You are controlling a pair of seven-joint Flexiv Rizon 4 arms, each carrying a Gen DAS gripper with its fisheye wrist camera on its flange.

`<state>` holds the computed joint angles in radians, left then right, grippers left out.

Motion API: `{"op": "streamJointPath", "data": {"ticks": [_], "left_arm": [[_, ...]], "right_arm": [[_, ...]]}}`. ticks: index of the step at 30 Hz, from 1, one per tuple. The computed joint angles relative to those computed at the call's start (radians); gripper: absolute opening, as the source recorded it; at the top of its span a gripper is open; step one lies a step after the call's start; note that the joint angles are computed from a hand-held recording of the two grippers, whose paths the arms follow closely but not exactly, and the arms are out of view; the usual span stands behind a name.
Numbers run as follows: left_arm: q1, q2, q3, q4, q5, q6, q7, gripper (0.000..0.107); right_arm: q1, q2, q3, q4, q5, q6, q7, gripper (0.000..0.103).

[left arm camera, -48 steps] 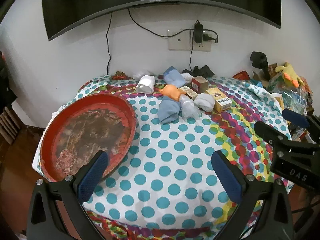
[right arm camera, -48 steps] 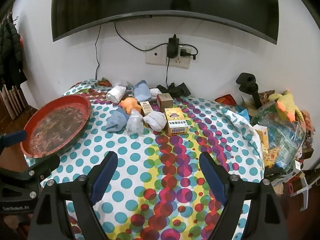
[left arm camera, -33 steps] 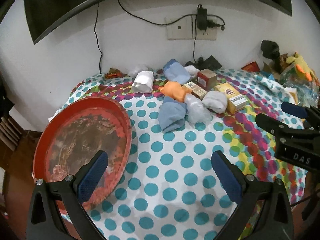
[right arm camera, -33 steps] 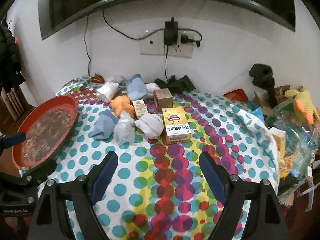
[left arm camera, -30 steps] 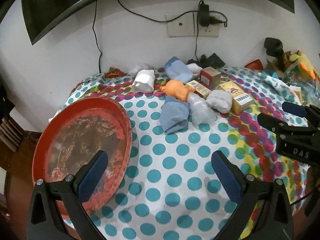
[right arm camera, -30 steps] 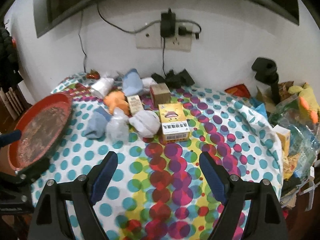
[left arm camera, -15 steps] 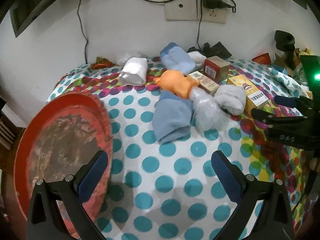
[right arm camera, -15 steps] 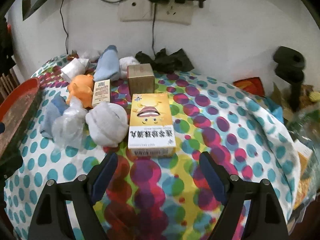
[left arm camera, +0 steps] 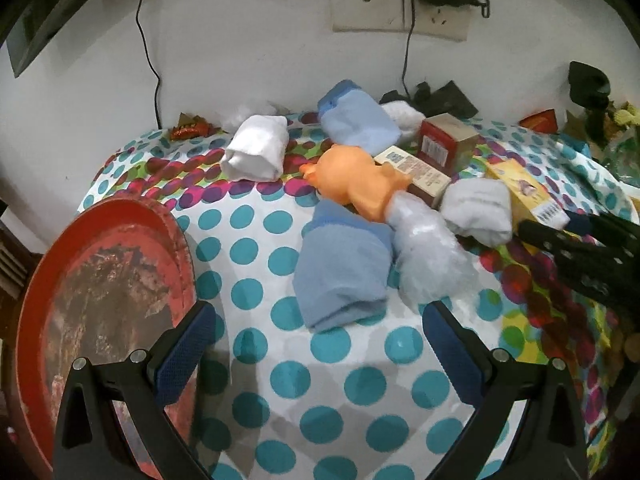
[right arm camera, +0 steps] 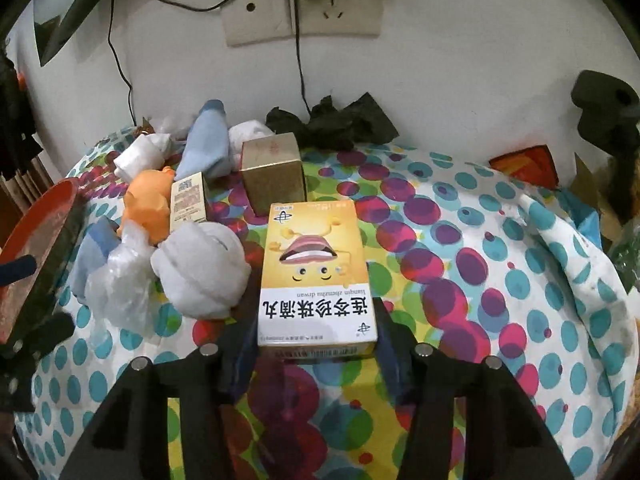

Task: Organize objects
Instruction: 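Grasp the blue sock with the left gripper while the right gripper grasps the yellow medicine box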

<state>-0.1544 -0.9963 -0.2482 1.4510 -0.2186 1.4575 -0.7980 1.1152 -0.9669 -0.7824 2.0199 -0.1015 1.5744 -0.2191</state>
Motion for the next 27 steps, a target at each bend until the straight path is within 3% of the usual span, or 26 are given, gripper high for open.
{"op": "streamJointPath", "data": {"ticks": [8,11,18,20,24,27], "left_arm": [[-0.068,-0.061,0.077,-0.114,0.017,-0.037,-0.032,0.103],[-0.059,-0.080,0.061,-0.145,0.014,-0.059,-0.026,0.101],[-0.038,-0.096,0.031,-0.186,-0.015,-0.168,-0.011,0.062],[-0.023,-0.085,0.001,-0.158,-0.018,-0.159,0.022,0.041],[-0.056,-0.066,0.045,-0.122,0.003,-0.096,0.011,0.035],[-0.043,-0.047,0.032,-0.089,0.003,-0.084,0.016,0.034]], "right_arm": [[0.105,0.004,-0.048,0.082,0.033,-0.008,0.038,0.052],[0.118,0.005,-0.053,0.095,0.047,-0.003,0.049,0.052],[0.099,0.028,-0.035,0.074,-0.006,-0.068,0.051,0.054],[0.097,0.032,-0.034,0.074,-0.024,-0.079,0.059,0.054],[0.091,0.038,-0.033,0.074,-0.053,-0.083,0.078,0.054],[0.089,0.041,-0.033,0.077,-0.067,-0.082,0.087,0.054]]}}
